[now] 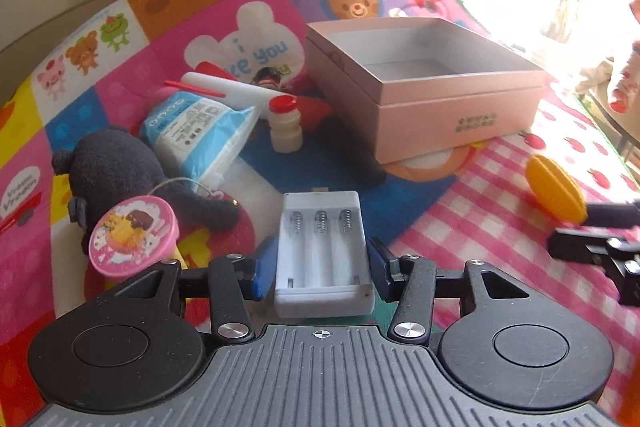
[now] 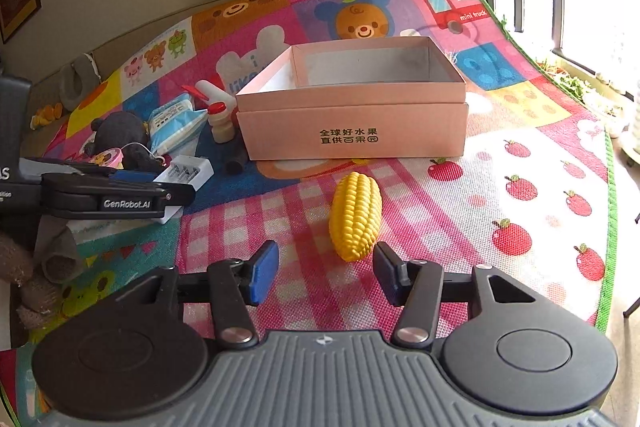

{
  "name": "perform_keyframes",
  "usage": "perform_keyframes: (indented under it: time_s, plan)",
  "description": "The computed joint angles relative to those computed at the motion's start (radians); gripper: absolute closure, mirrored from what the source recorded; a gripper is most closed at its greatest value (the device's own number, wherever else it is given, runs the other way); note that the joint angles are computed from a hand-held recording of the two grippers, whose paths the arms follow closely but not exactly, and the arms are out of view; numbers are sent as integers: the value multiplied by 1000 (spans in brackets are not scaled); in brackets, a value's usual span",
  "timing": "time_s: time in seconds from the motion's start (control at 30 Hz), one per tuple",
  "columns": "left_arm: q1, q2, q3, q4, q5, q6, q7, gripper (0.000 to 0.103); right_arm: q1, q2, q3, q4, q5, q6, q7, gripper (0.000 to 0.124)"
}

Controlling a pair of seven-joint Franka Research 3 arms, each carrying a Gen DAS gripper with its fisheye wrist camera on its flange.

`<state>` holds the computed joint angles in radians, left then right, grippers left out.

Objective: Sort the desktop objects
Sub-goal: 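Move the right tool to the yellow toy corn and close on it, then carry the corn with the right tool into the pink box and open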

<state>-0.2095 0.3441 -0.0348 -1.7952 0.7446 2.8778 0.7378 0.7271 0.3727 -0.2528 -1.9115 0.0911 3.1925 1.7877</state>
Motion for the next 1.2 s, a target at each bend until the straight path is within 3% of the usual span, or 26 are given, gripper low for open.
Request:
perform_keyframes:
  time_s: [0.13, 0.2, 0.27, 0.33, 0.43, 0.5, 0.53, 0.6, 0.73, 0.8, 0.93, 1.07, 1.2]
  plan:
    - [139, -118, -178, -195, -261, 101, 346, 49, 16, 5, -20, 1, 3, 6, 7, 72]
    - [138, -164, -185, -262, -308, 121, 408, 47, 33, 11, -40, 8, -4, -2, 6, 72]
    - [85, -197, -121, -301, -235, 127, 344, 40, 59, 19, -69, 19, -21, -13, 11, 72]
    - [53, -214, -71, -313, -147, 113, 250, 27, 88, 27, -102, 26, -45, -15, 19, 72]
    - [52, -216, -38, -302, -67, 79, 139, 19, 174, 53, -200, 45, -84, -9, 46, 73]
    - [34, -218, -1, -278, 98, 16, -30, 18, 248, 82, -289, 61, -99, -5, 74, 73]
    - [28, -219, 12, -262, 192, -29, -126, 17, 271, 93, -317, 69, -99, -8, 82, 73]
    - [54, -220, 4, -254, 224, -44, -180, 17, 281, 113, -337, 91, -101, -15, 82, 73]
    - [152, -230, -71, -307, -57, 146, 49, 7, 228, 136, -288, 140, -114, -51, 63, 73]
    - [149, -209, -88, -292, -112, 177, 132, 7, 188, 142, -246, 163, -128, -68, 58, 73]
    - [64, -126, -29, -188, -5, 118, 74, 6, 113, 134, -159, 183, -164, -90, 38, 92]
    - [48, -78, -26, -137, -25, 82, 90, 6, 59, 91, -90, 152, -198, -91, 21, 93]
    - [15, -85, 1, -139, 30, 66, 44, 9, 1, 16, -10, 81, -208, -90, -9, 93]
